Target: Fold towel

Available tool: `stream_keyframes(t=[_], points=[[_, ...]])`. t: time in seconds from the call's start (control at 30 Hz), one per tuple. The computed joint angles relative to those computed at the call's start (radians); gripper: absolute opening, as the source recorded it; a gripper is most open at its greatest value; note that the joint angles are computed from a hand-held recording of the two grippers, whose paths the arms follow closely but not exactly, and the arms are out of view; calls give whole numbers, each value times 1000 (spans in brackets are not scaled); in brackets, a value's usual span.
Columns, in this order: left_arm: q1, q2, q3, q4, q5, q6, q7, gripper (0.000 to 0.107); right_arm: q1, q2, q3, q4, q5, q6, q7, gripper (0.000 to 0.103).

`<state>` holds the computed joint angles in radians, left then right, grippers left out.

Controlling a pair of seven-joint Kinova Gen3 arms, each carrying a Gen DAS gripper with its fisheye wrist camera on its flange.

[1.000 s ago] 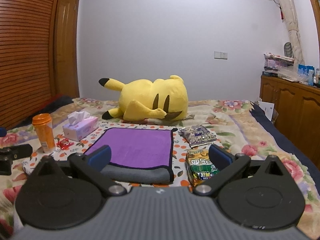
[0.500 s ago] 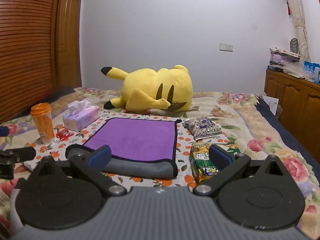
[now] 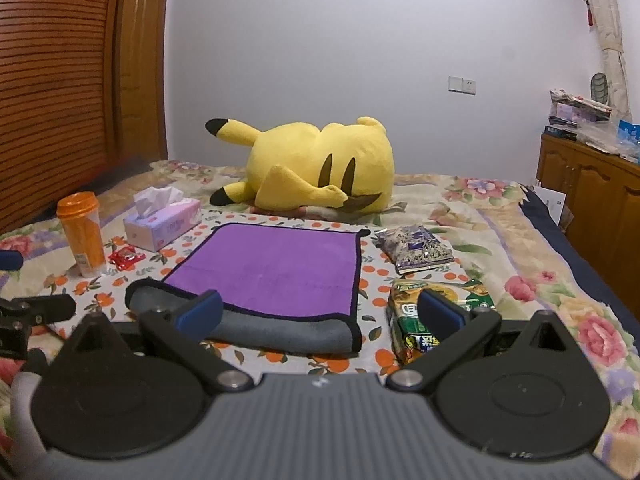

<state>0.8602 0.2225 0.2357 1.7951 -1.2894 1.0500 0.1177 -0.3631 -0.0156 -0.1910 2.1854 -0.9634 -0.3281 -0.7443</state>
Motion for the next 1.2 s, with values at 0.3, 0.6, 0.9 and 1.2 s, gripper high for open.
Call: stream_keyframes(t=[0.3,0.6,0.9,1.2], points=[[-48,-4,-18,3,14,-74,-28,103,-10,34,34,-42,-15,53,54,103],[-92,-5,-37,-1,47,-155,-85,99,-47,76,105,-98,-48,129,131,103],[-135,-2,-60,-9,90,-245,-151,86,-80,120,188,-157,68,216,49,103],[-167,24,-100,-38,139,-310,-241,80,-99,171,270,-232,189,341,-54,92]])
